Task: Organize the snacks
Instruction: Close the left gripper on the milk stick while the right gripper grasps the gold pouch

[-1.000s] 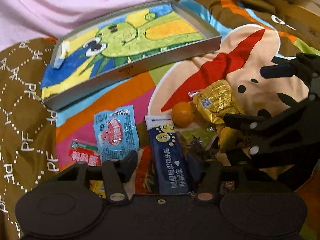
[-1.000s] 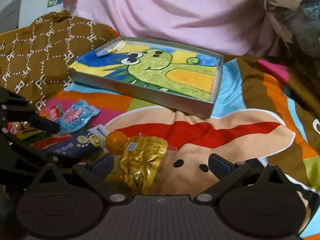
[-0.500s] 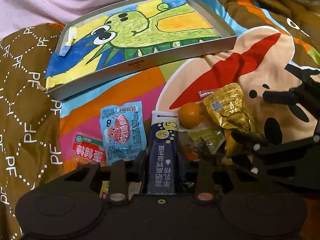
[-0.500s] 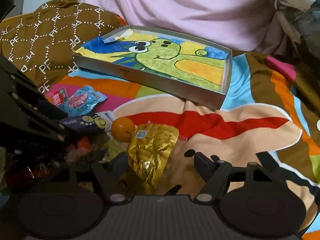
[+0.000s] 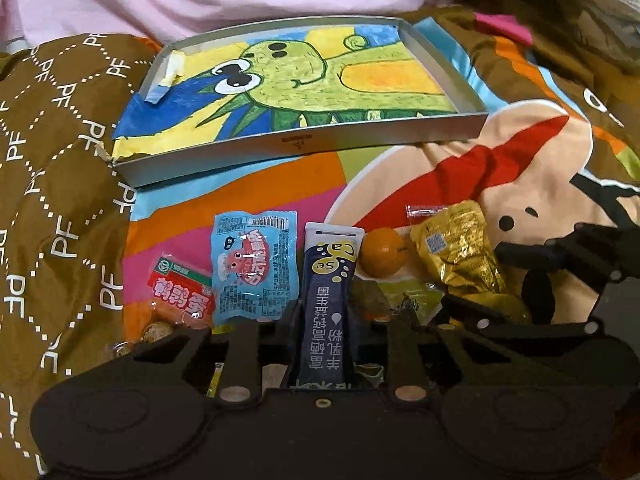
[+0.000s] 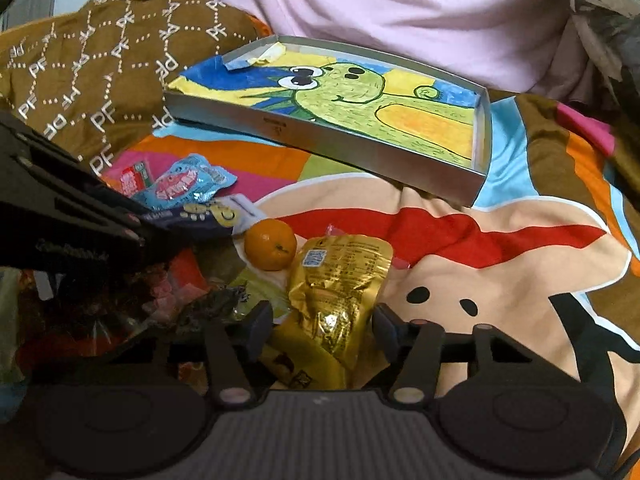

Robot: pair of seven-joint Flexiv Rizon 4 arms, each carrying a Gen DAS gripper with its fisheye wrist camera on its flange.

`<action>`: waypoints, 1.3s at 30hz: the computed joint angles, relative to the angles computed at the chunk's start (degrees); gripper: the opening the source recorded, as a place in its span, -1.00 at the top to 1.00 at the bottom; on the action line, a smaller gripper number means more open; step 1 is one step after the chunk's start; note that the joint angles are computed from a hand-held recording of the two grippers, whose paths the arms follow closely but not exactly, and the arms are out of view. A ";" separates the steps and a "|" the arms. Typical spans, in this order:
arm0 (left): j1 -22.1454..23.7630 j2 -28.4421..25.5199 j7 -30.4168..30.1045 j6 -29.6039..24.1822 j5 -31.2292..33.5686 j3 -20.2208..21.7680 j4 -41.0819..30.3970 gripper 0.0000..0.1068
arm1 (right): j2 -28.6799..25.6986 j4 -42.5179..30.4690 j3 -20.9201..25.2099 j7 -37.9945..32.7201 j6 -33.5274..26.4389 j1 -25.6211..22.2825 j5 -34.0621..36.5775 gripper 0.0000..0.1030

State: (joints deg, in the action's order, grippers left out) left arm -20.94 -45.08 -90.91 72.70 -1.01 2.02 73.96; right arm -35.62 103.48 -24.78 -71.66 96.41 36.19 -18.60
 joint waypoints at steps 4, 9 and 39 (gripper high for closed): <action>-0.22 0.24 -0.96 1.89 0.04 0.25 0.85 0.55 | -0.41 -0.09 -1.50 0.63 -0.53 1.15 0.37 -0.12; -0.68 0.52 -1.37 3.32 0.39 0.74 1.50 0.55 | -0.97 -0.21 -2.62 2.04 -1.33 1.99 -0.40 -0.03; -7.45 -9.21 -18.68 8.12 1.60 16.52 -17.96 0.55 | -13.25 -15.83 -6.49 -0.83 20.27 1.64 25.05 0.19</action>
